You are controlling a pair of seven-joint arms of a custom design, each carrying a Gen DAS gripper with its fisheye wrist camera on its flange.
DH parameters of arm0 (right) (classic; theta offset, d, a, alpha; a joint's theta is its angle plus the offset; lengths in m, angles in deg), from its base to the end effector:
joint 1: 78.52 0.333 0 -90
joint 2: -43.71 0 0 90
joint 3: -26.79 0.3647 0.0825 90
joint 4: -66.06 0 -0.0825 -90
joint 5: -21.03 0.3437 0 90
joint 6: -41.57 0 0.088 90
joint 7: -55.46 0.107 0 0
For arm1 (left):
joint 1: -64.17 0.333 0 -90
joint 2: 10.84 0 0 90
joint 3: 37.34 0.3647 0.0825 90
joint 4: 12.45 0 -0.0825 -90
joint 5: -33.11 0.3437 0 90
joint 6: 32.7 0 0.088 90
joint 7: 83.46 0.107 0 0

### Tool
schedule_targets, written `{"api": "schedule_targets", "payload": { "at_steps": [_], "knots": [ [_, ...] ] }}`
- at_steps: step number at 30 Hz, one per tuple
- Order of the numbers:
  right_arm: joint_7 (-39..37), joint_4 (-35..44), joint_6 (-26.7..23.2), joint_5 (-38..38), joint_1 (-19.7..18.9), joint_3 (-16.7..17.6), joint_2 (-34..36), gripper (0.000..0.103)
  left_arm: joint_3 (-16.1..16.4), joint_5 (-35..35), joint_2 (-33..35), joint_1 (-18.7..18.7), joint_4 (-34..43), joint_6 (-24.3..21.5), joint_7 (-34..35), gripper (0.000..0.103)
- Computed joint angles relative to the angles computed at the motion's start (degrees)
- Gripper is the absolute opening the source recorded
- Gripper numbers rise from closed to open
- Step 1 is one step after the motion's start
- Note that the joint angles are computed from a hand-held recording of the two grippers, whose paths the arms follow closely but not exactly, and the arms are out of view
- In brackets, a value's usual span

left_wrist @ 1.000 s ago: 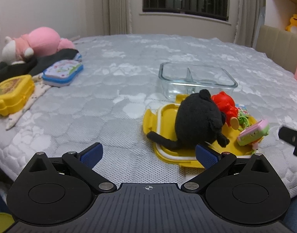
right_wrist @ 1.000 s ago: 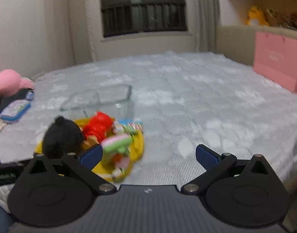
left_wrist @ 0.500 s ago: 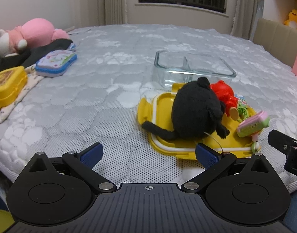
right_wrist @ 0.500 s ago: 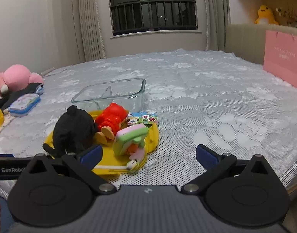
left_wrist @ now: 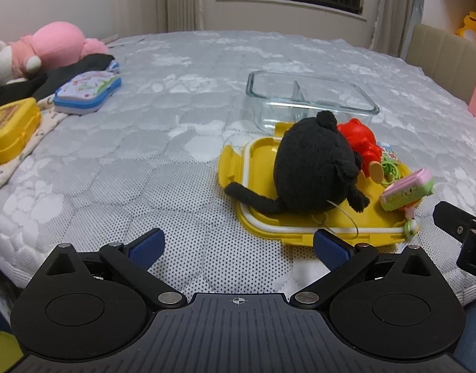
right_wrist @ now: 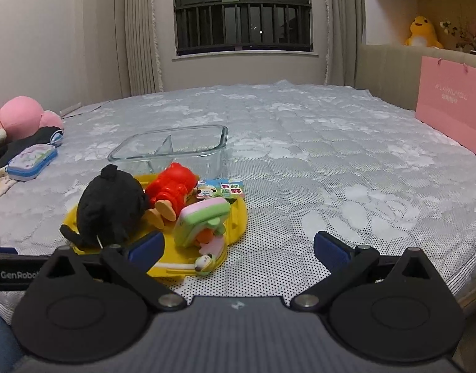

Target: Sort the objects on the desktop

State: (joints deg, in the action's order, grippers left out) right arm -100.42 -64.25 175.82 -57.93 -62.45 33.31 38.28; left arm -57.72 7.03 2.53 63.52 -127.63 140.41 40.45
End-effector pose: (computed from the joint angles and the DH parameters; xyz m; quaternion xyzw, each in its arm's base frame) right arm 0.4559 0.1751 0.4937 -0.3950 0.7721 -0.4297 0.2514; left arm 0.5928 -0.1720 0.5041 -0.4741 0.7864 -0.3435 0.1970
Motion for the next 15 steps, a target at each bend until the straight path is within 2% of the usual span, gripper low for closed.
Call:
{"api": "schedule_targets", "payload": {
  "at_steps": [15],
  "knots": [
    [0.8,-0.8,4.6,-0.6,-1.1,-0.7,-0.2,0.103,-0.1,-0.1,0.3,0.1,0.3,-1.0,0.0,0.103]
  ]
}}
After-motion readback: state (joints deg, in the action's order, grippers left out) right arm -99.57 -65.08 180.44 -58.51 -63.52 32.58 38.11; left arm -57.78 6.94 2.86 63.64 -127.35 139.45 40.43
